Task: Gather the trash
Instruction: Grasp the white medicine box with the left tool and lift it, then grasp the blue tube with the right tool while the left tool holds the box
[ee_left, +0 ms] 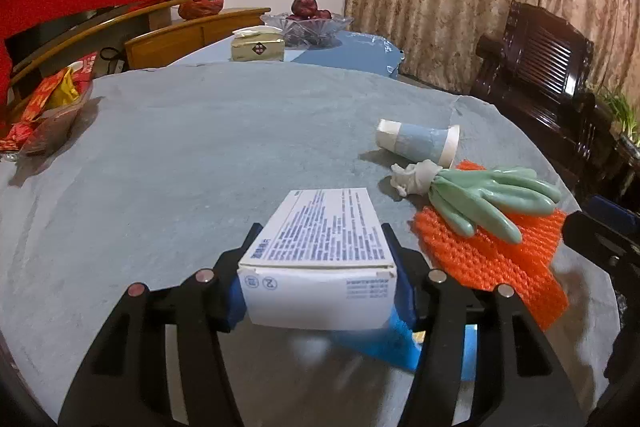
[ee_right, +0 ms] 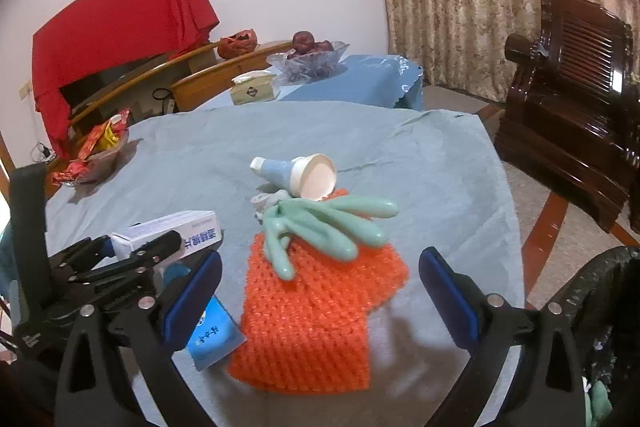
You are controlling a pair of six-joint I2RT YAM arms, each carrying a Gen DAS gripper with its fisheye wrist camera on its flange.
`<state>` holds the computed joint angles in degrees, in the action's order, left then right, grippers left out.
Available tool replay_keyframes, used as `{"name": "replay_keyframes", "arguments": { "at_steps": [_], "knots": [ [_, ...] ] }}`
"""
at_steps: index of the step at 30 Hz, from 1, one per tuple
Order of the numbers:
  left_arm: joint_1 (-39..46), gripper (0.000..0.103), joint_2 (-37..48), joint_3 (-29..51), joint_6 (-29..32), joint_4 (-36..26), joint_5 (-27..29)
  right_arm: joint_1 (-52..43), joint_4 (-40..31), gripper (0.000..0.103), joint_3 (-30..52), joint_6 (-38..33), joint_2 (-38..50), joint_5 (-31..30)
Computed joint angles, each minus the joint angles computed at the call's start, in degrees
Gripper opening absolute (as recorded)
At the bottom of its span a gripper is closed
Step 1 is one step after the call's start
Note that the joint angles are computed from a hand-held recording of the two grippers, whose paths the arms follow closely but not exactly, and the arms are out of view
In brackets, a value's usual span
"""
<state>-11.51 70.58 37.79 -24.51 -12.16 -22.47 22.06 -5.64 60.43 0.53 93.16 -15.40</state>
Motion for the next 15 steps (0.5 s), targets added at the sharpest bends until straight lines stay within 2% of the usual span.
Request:
{"name": "replay_keyframes", "arguments": {
  "at_steps": [8, 10, 12, 15],
  "knots": [
    [0.2, 0.054, -8.0, -4.6, -0.3, -5.2, -0.1, 1.0, -0.2, 0.097, -0.8, -0.1, -0.2, 0.1],
    [1.0, 0.056, -7.4, -4.7, -0.4, -5.8, 1.9, 1.1, -0.3, 0.097, -0.9, -0.1, -0.2, 0.0],
    [1.9, 0.063, -6.1, -4.7, -0.8, -5.6, 3.4, 1.3, -0.4, 0.097, -1.0, -0.1, -0.3, 0.1],
    [2.9, 0.065, -3.7, -4.5, -0.6, -4.4, 4.3, 1.4, -0.4, 0.097, -1.2, -0.2, -0.5, 0.2]
  ]
}}
